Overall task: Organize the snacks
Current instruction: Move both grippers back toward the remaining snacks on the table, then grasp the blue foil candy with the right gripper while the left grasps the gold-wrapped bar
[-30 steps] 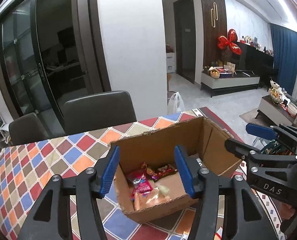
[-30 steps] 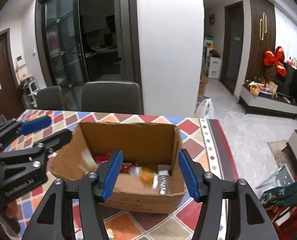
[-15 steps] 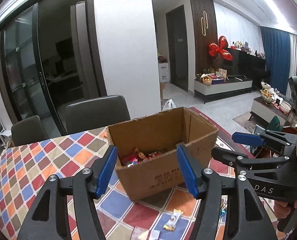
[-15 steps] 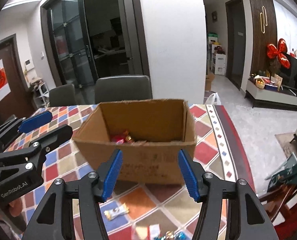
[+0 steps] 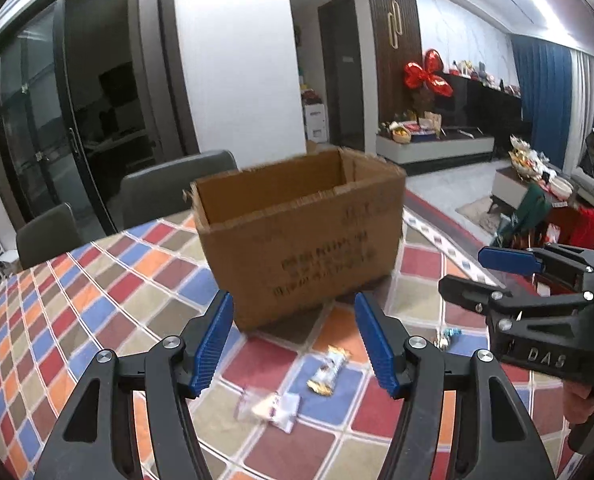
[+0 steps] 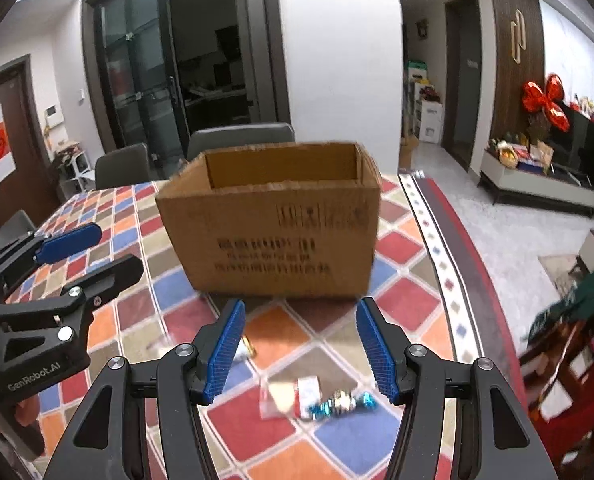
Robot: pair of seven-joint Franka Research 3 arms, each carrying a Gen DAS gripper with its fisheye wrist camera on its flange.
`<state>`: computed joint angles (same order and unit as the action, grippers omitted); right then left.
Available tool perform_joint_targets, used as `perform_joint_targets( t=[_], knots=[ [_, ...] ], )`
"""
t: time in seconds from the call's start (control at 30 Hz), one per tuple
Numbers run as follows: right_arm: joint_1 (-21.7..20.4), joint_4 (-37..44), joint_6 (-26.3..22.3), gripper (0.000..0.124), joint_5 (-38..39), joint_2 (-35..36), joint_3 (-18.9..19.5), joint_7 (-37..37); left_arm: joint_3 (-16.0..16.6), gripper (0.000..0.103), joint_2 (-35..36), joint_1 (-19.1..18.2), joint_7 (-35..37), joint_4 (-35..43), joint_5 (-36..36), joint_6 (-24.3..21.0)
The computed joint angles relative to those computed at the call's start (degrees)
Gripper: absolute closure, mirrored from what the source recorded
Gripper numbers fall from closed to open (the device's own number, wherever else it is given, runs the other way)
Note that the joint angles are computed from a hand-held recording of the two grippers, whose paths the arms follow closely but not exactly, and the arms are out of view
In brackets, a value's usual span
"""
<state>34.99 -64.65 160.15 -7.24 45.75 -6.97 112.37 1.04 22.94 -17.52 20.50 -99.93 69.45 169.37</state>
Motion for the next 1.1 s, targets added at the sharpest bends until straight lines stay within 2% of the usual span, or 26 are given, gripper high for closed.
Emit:
perform_joint_targets(
  t=[0.23, 0.5, 0.57, 0.7, 0.83, 0.93, 1.1],
  knots=[
    [0.3, -10.1, 2.5, 0.065, 2.6, -3.8, -0.3, 6.3, -0.9, 0.041, 1.8, 0.2, 4.2, -2.4, -3.9, 0.8],
    [-1.0, -14.5, 1.7, 0.065, 5.7, -4.1, 1.7, 9.2, -0.9, 0.041, 5.1, -0.1, 11.2, -2.4, -11.2, 1.3],
    [-1.7, -14.2, 1.2, 0.065, 6.7, -3.5, 2.5, 9.4, -0.9, 0.041, 5.9, -0.1, 13.2, -2.0, -13.3, 1.5],
    [-1.2, -13.1, 0.8, 0.065, 6.6, -2.4, 1.7, 10.8, -1.6, 0.041, 8.4, 0.7, 18.3, -0.2, -18.6, 1.3],
    [-2.7, -10.7, -0.7, 0.065, 7.9, -0.7, 3.8, 9.4, -2.7, 0.041, 11.0, 1.5, 24.2, 2.1, -24.6, 0.9],
    [-2.5, -9.1, -1.5, 0.066, 7.9, 0.5, 3.4, 9.6, -2.6, 0.041, 12.7, 1.3, 27.1, 3.7, -28.0, 0.4],
    [-2.5, -5.7, -3.9, 0.073, 7.5, 2.8, 2.9, 10.2, -3.1, 0.041, 15.3, 1.4, 31.1, 6.7, -33.1, -0.6]
  ],
)
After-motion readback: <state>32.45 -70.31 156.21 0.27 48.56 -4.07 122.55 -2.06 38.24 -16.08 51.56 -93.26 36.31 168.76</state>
